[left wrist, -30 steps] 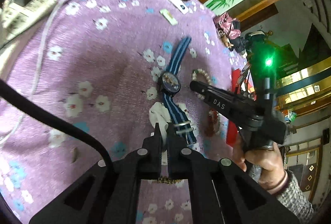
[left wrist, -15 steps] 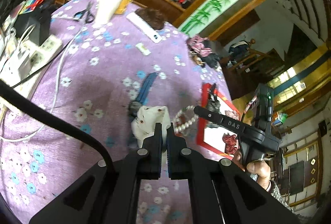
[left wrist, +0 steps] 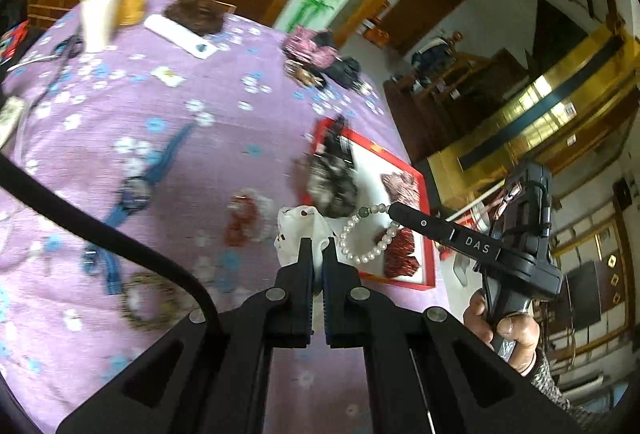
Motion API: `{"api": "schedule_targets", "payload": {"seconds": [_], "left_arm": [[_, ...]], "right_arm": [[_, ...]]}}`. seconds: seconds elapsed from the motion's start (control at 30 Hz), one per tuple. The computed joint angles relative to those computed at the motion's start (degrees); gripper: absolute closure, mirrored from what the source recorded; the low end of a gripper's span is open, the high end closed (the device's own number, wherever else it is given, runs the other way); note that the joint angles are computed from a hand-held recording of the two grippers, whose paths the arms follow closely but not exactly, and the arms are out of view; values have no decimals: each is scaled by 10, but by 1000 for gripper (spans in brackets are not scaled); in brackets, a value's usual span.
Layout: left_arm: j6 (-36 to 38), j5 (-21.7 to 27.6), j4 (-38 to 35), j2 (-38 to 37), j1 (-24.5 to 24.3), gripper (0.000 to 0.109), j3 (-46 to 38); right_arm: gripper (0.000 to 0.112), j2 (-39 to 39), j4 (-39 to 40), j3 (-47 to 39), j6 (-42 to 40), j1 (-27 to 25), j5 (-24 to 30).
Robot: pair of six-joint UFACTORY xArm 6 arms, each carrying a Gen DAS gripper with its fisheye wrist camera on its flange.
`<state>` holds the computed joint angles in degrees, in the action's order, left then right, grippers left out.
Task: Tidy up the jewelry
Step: 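Place both items in the tray and open both tools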
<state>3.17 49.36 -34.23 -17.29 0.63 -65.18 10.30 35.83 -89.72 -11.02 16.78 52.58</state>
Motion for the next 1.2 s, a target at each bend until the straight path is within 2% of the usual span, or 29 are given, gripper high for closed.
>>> {"api": "schedule_targets", "payload": {"seconds": [0.23,0.4,0.53,0.6,0.9,0.97,1.07,1.13,1.2], "left_arm": [[-27,-29,-1,87,-91,105,-51],[-54,-48,11,159,-130,105,-90],[-77,-54,22,210,-137,106,-116],[-101,-57,53,234,-141,106,-131],[-175,-59,157,276,-139,104,-156],[-190,-59,171,275,-137,99,-155],[-186,-60,166,263,-134,86,-147],[-179,-64,168,240,-136,79,-129],[-180,-66,177,213,-139,75,-110]], "right_arm": [[102,9,-42,-5,-5,-56,16],[102,45,-26,-36,-9,-84,40],[102,82,-8,-76,-16,-90,51],[102,96,-7,-89,-19,-89,50],[102,145,-75,-120,4,-89,41],[102,148,-96,-117,13,-90,37],[102,153,-109,-117,24,-96,44],[98,151,-121,-114,33,-97,43],[71,143,-129,-105,41,-97,36]]}}
